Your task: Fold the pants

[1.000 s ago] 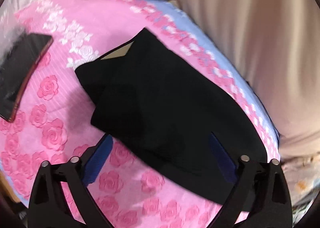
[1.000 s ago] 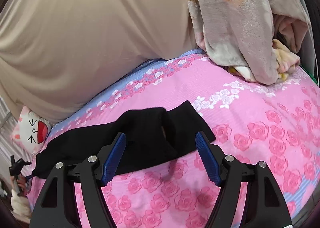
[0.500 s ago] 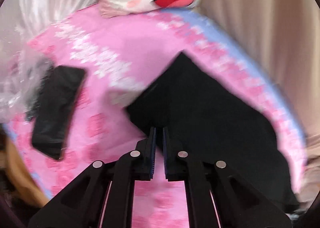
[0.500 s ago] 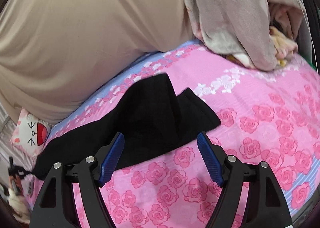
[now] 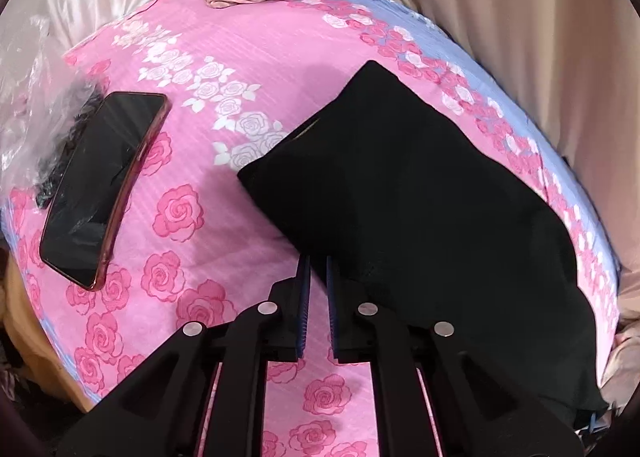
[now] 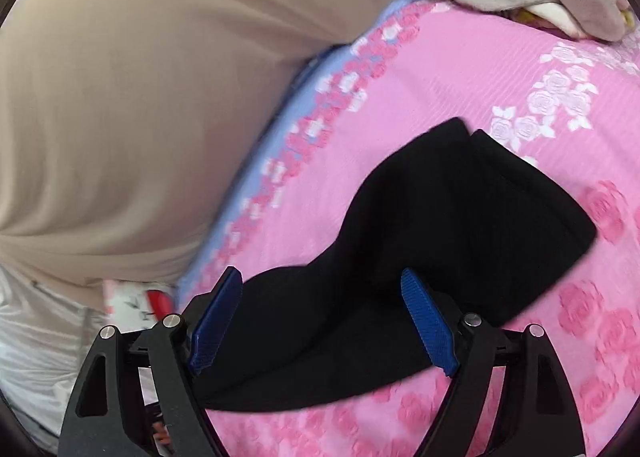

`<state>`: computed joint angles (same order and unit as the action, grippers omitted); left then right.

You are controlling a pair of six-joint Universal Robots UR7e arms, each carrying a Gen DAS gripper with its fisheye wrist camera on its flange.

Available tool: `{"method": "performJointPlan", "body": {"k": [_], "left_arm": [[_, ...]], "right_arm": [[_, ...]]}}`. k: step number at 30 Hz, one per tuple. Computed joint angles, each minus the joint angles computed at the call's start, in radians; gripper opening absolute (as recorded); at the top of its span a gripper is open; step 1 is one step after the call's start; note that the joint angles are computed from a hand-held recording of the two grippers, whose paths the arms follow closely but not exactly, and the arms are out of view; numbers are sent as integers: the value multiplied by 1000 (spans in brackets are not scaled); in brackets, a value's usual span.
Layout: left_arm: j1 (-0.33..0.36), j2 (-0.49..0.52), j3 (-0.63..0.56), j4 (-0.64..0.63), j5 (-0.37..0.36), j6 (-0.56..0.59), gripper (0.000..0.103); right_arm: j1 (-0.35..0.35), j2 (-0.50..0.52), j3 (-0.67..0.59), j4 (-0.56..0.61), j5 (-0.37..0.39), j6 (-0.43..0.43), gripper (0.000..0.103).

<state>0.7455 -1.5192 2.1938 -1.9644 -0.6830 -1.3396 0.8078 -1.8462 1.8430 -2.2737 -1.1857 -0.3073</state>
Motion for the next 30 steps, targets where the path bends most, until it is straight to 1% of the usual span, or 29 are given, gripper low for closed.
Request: {"method": "performJointPlan", "body": {"k": [1, 2, 3, 4, 5, 6, 7, 8, 9, 11, 12, 13, 14, 15, 16, 17, 18, 19, 20, 21, 22, 23, 24, 25, 26, 27, 28, 29, 30], "left_arm": [[8, 7, -5, -1, -5, 3, 7], [16, 7, -6, -1, -11, 2, 7], [26, 11, -11, 0, -21, -2, 7], [39, 16, -15, -5, -32, 1, 8], [45, 17, -17, -3, -36, 0, 11], [47, 16, -16, 2, -38, -4, 13], [45, 13, -13, 5, -36, -5, 14], [46, 16, -12, 0, -34, -3, 15], [46, 15, -8, -4, -34, 1, 16], [51, 18, -7, -12, -34, 13, 17], [51, 19, -8, -11, -32, 16, 17], [52, 24, -15, -2, -33, 18, 17], [52, 24, -19, 6, -37, 15, 17], [53, 23, -21, 8, -41, 14, 18], [53, 22, -23, 13, -45, 12, 19], [54, 21, -24, 15, -47, 13, 22], [55, 20, -23, 8, -49, 17, 23], [58, 18, -20, -5, -53, 26, 24], [59, 16, -17, -20, -56, 35, 27], [61, 14, -14, -38, -60, 43, 31], [63, 14, -10, -58, -63, 48, 33], [64, 16, -10, -67, -61, 49, 34], [63, 19, -12, -66, -57, 48, 32], [62, 27, -17, -60, -50, 50, 30], [63, 34, -20, -70, -49, 68, 13], [61, 40, -30, -50, -43, 58, 12], [58, 44, -40, -32, -39, 53, 11], [55, 43, -44, -29, -35, 54, 10], [49, 37, -45, -28, -31, 62, 10]], "right_arm": [[31, 29, -10, -36, -43, 16, 35], [70, 66, -32, -57, -97, 22, 7], [87, 80, -40, -73, -110, 25, 5], [97, 69, -27, -112, -81, 15, 5], [102, 35, -10, -125, -15, -30, 5], [94, -19, 17, -135, 54, -94, 5], [89, -56, 40, -155, 82, -129, 4], [65, -97, 66, -168, 109, -159, 4], [26, -118, 83, -173, 118, -174, 4], [-28, -104, 90, -182, 51, -170, 5], [-60, -84, 83, -155, 18, -163, 5], [-98, -61, 77, -116, -3, -137, 7], [-126, -54, 84, -102, -13, -119, 12], [-149, -58, 99, -107, -12, -109, 13], [-181, -72, 123, -119, 32, -111, 14], [-210, -90, 138, -109, 83, -122, 22], [-230, -107, 148, -97, 114, -131, 36], [-240, -112, 152, -102, 140, -126, 43], [-242, -114, 147, -100, 157, -124, 52], [-242, -114, 144, -105, 165, -118, 57], [-233, -103, 133, -115, 169, -94, 59], [-240, -95, 114, -99, 185, -93, 60], [-228, -73, 100, -119, 187, -69, 60], [-217, -57, 92, -137, 175, -56, 57], [-198, -40, 84, -165, 154, -45, 25], [-181, -28, 82, -189, 140, -46, 5], [-188, -30, 69, -170, 153, -59, 5], [-193, -49, 86, -194, 176, -60, 5], [-200, -82, 111, -219, 195, -78, 5]]}}
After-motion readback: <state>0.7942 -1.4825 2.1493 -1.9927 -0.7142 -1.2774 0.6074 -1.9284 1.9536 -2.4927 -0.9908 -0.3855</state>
